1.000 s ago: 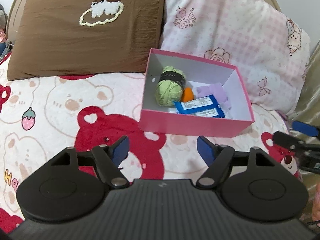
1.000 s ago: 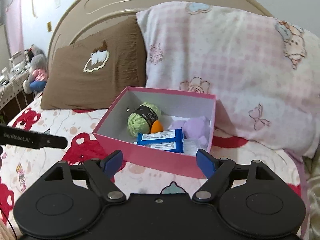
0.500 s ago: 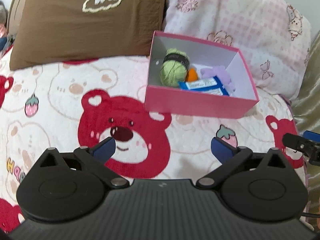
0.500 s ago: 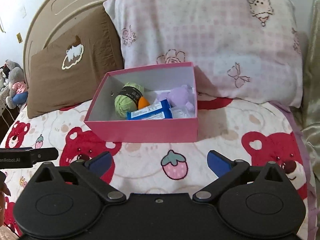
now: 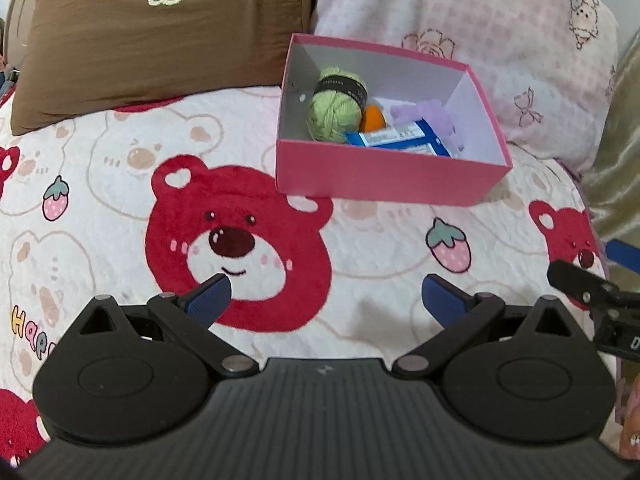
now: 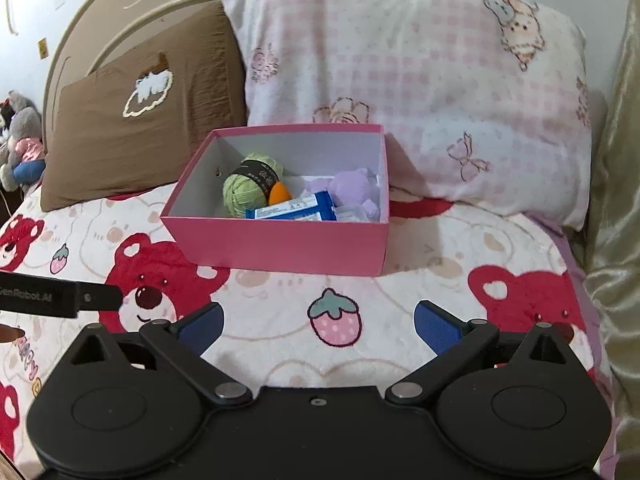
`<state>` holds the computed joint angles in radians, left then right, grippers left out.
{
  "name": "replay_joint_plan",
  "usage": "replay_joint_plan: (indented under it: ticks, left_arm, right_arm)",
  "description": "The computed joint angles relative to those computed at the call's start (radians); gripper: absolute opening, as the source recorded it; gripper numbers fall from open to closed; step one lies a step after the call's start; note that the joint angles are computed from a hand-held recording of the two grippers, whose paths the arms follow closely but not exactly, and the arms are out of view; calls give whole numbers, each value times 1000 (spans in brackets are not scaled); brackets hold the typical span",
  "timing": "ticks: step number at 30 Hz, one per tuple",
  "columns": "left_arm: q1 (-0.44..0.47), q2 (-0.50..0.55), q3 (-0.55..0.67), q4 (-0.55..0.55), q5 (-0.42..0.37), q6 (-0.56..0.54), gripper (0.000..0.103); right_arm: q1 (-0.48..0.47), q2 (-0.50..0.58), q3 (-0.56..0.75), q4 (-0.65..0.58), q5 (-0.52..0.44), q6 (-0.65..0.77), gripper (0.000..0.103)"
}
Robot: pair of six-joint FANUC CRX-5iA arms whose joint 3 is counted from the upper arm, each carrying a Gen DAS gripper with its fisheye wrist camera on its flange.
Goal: Organize objects
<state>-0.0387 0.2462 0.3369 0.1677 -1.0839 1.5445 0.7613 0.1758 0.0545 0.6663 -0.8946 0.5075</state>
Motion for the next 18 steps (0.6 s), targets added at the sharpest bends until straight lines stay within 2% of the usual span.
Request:
replay_joint_plan:
  ticks: [6, 11, 15, 18]
  left_arm:
    - [-10, 1, 10, -53, 19, 44, 103]
    - [0, 34, 51, -60, -46, 99, 103]
    - [-2, 31, 49, -65, -46, 97, 103]
    - [-9, 34, 56, -63, -51, 86, 103]
  right_arm:
    - [5, -10, -36, 47, 37, 11, 103]
    - [8, -23, -52, 35, 80, 24, 103]
    - [9, -38, -99, 110, 119, -32, 103]
    - [11, -40, -100, 100, 127, -29, 103]
